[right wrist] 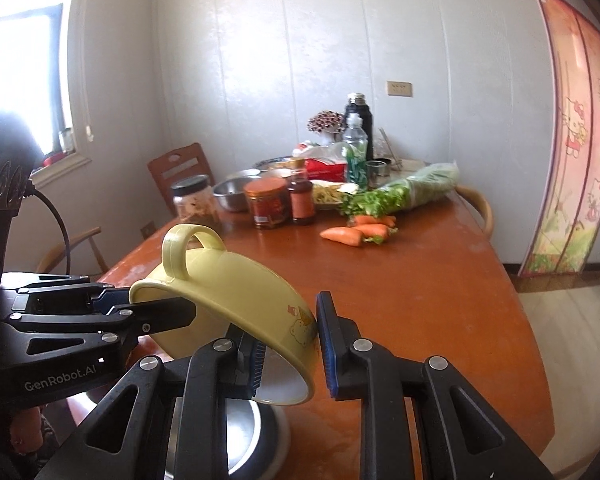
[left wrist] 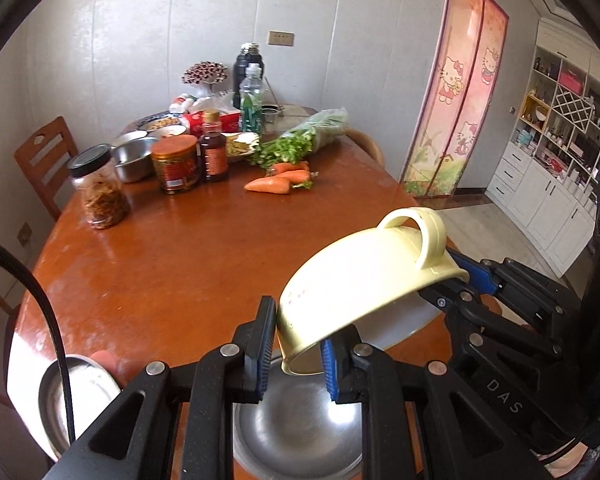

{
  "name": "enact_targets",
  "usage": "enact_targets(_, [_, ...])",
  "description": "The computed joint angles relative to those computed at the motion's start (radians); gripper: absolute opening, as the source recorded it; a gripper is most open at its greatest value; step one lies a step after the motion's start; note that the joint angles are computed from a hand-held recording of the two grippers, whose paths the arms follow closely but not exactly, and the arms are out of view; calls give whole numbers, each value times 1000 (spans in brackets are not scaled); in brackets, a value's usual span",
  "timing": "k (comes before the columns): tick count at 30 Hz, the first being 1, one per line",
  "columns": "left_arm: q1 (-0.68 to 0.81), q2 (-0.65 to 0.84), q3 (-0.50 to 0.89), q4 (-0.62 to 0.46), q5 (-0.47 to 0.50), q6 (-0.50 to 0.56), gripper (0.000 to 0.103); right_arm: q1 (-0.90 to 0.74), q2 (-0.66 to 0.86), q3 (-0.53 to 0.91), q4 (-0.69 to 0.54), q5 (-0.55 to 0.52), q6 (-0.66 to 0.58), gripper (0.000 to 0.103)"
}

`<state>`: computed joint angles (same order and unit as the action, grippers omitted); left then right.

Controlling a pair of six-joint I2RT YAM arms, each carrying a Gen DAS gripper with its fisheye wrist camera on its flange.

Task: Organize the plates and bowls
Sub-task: 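Grasp the cream-yellow bowl rim with both tools and lift it, then lower the cream-yellow bowl into the medium steel bowl with both tools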

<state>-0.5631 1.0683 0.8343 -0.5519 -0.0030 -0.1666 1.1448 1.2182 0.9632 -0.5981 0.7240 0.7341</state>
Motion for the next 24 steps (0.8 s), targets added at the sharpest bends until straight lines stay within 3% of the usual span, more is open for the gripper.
enact_targets(11, [67, -206, -99, -106, 12, 35, 21, 123, 100, 68, -17, 28, 85, 24])
enact_targets(24, [16, -338, -166, -192, -41, 13, 22, 227, 147, 99, -92, 44, 188, 25])
